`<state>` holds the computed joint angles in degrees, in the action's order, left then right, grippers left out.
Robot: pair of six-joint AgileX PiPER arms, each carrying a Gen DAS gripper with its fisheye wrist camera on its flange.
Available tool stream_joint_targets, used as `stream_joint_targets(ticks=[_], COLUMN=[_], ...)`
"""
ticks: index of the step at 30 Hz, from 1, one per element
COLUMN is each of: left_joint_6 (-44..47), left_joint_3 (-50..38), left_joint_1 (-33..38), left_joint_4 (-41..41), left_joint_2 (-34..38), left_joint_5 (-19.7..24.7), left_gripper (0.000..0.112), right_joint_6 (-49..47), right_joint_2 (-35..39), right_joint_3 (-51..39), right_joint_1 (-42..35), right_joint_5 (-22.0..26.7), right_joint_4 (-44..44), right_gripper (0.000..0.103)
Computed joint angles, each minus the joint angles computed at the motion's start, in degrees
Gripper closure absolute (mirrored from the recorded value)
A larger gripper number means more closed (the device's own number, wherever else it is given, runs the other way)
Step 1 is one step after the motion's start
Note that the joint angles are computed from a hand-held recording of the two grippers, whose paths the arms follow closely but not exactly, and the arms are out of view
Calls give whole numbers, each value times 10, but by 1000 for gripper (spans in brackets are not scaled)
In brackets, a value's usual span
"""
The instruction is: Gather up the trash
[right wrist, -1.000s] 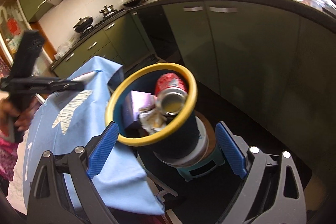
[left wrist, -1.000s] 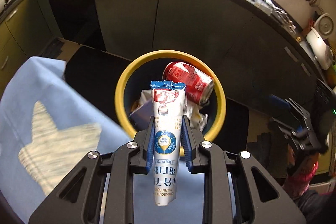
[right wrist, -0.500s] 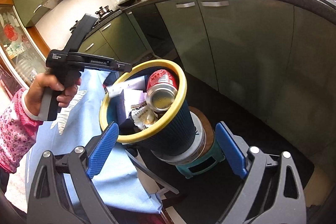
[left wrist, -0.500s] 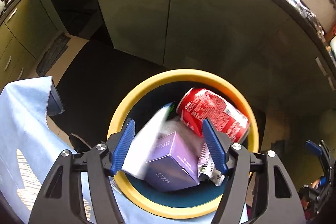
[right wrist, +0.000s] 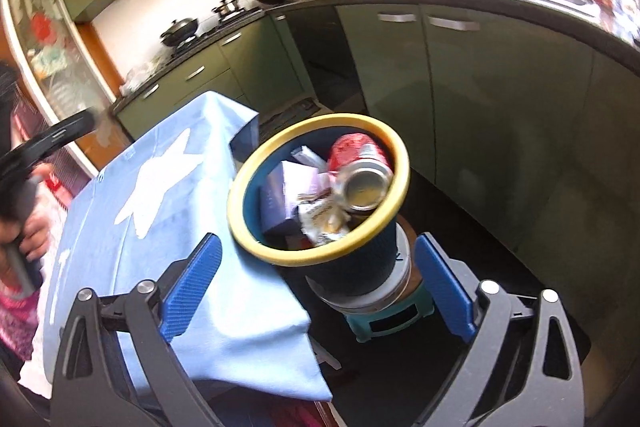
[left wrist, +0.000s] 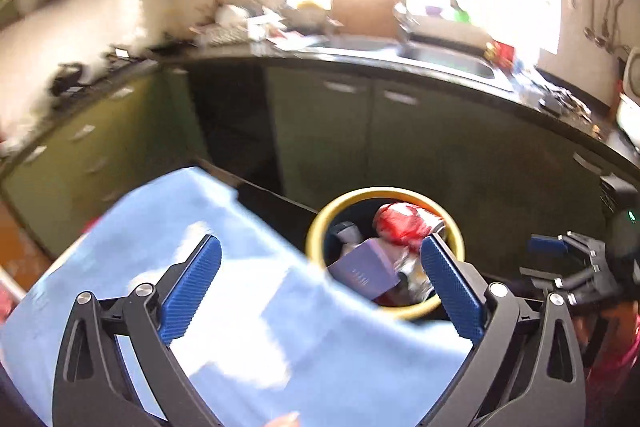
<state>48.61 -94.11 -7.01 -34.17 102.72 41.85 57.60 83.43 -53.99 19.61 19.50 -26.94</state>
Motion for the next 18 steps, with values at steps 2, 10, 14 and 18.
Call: stream_joint_targets(ticks=[2,10,14,18], left_joint_6=[41,140,210,277], left_joint_3=[91,310,360,385], left_joint_1=[41,275,411,537], left_joint_4=[-38,-136,-206,-255], left_joint_2=[-73,-254,-293,-317], left_joint_5=[-29,-52,-18,45], left_gripper=[14,14,14,14], right_joint_6=[32,74,109,140], right_joint_2=[6,36,40,31], right_joint_3=[-18,-101,-131,-147], right_joint_1=[27,140,203,267], right_joint_5=[22,109,167,226], right_joint_4=[-38,-111,-155,-192], right_gripper=[9,7,7,7])
